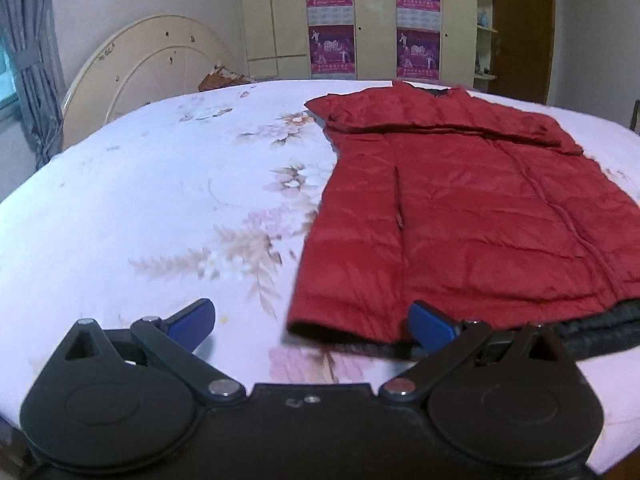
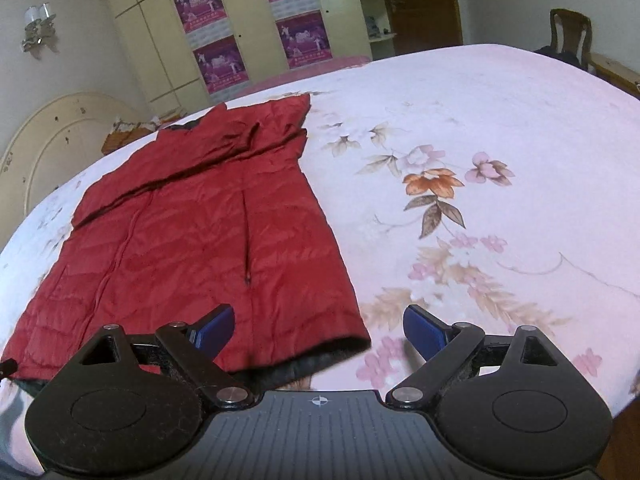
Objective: Fold large clothes
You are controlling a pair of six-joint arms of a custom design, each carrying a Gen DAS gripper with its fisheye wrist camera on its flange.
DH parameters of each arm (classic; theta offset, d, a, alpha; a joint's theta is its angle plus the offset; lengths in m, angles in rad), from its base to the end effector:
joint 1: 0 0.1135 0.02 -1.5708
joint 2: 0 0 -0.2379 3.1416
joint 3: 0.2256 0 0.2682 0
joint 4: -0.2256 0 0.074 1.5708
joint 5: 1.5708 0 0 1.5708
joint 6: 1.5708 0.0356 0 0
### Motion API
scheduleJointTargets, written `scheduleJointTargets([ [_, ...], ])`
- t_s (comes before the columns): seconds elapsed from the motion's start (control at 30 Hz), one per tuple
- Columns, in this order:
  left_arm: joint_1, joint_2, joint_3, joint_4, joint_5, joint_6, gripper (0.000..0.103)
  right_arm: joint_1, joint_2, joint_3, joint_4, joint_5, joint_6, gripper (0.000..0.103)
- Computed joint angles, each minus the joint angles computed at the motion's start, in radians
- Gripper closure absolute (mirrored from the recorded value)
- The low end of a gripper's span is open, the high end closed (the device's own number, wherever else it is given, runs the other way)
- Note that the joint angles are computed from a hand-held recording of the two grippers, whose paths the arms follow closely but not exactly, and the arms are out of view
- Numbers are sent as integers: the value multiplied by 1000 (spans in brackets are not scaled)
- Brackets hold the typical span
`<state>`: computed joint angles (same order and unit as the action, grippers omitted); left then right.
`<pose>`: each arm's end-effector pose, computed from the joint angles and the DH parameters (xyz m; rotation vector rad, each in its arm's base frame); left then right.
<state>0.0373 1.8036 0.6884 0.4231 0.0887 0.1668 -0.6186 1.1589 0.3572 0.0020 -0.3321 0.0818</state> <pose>0.3279 0.0091 0.0668 0.1932 2.2514 0.0084 0.1898 -0.1208 0.1082 0.6460 2.2273 0.1248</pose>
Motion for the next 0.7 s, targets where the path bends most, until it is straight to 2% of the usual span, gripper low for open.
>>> scheduleJointTargets([
  [0.23,-41,-21,-47,4,-12,-11,0,-24,-46,-22,-26,-33,3,13],
  [0.33,-30,-21,-34,-43,36,-63,1,-32,-62,-32,-37,-50,1,13],
  [0.43,18,-7,-9,-88,155,-168,5,-49,-52,-32,-31,-89,25,13],
  [0.57,104,26,18,-76,351,-330,14,-78,-31,-37,9,-148,84,14],
  [0.6,125,45,34,-74,394,-372,17,-86,-17,-38,27,-160,102,26],
  [0.63,140,62,49,-72,428,-407,19,-96,12,-28,35,-178,117,33],
  [0.67,152,81,66,-72,459,-442,20,-106,50,-13,41,-198,140,37],
  [0.7,163,101,85,-71,484,-478,22,-118,90,0,52,-218,163,37],
])
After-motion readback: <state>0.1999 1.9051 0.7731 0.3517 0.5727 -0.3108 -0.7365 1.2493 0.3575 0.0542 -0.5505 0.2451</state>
